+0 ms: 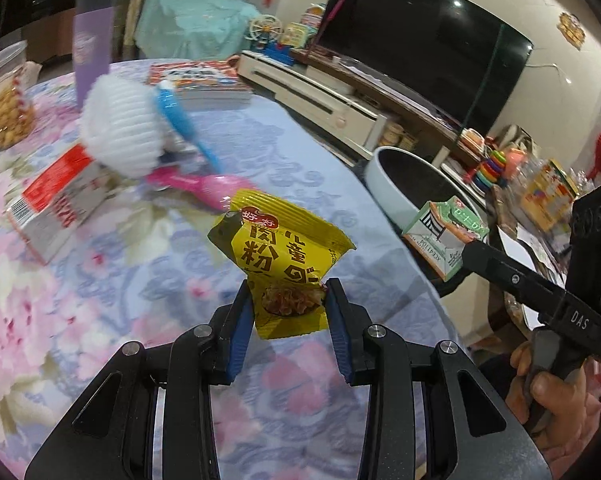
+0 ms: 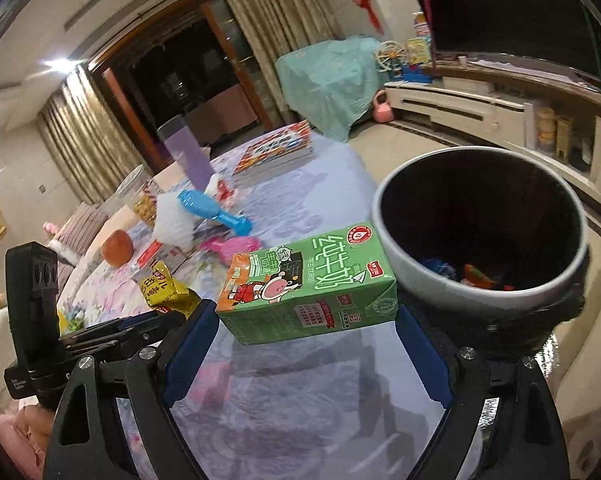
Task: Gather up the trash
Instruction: 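Carry the carton and packet over the trash bin with both tools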
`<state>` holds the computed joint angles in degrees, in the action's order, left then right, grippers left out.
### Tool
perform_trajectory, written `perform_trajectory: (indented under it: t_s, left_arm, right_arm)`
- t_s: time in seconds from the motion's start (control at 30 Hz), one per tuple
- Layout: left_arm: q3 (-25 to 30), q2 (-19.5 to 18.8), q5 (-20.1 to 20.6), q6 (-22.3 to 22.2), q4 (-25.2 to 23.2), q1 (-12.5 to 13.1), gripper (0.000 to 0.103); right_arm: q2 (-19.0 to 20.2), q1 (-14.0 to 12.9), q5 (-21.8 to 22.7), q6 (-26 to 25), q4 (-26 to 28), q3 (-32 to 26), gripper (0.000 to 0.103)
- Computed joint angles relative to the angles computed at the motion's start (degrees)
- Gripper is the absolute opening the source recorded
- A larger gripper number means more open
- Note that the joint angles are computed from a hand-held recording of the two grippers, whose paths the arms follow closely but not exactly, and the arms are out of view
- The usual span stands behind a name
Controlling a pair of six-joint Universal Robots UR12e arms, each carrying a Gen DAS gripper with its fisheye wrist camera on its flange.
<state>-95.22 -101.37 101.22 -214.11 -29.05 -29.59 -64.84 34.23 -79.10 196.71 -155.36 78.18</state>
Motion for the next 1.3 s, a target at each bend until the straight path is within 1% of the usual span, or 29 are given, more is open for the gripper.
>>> perform_trajectory:
  t_s: [0.23, 0.6, 0.93, 1.13, 1.3]
  left_arm:
    - [3.35, -2.44, -2.07, 2.57, -0.26, -0.59, 0.034]
    - [8.08, -5.64, -4.24, 5.28, -1.57, -1.18, 0.034]
    - [12.31, -8.43, -5.15, 7.21, -3.44, -1.57, 0.034]
    - [15.21, -10.21, -6.26, 8.32, -4.71, -1.54, 0.034]
    - [18.08, -11.94, -6.55, 10.14, -5.94, -1.61, 0.034]
  right_arm:
    - [-1.46, -1.20, -2.39, 1.20, -1.61, 1.78, 0.091]
    - [-2.54, -3.22, -4.26, 2.56, -2.00, 3.05, 0.091]
    - [-2.47, -4.50, -4.24, 2.62, -1.64, 3.00, 0.091]
    - [-2.36, -5.35, -3.31, 2.82, -1.45, 2.91, 0.091]
    - [-2.22, -5.91, -2.44, 2.51, -0.87, 2.45, 0.091]
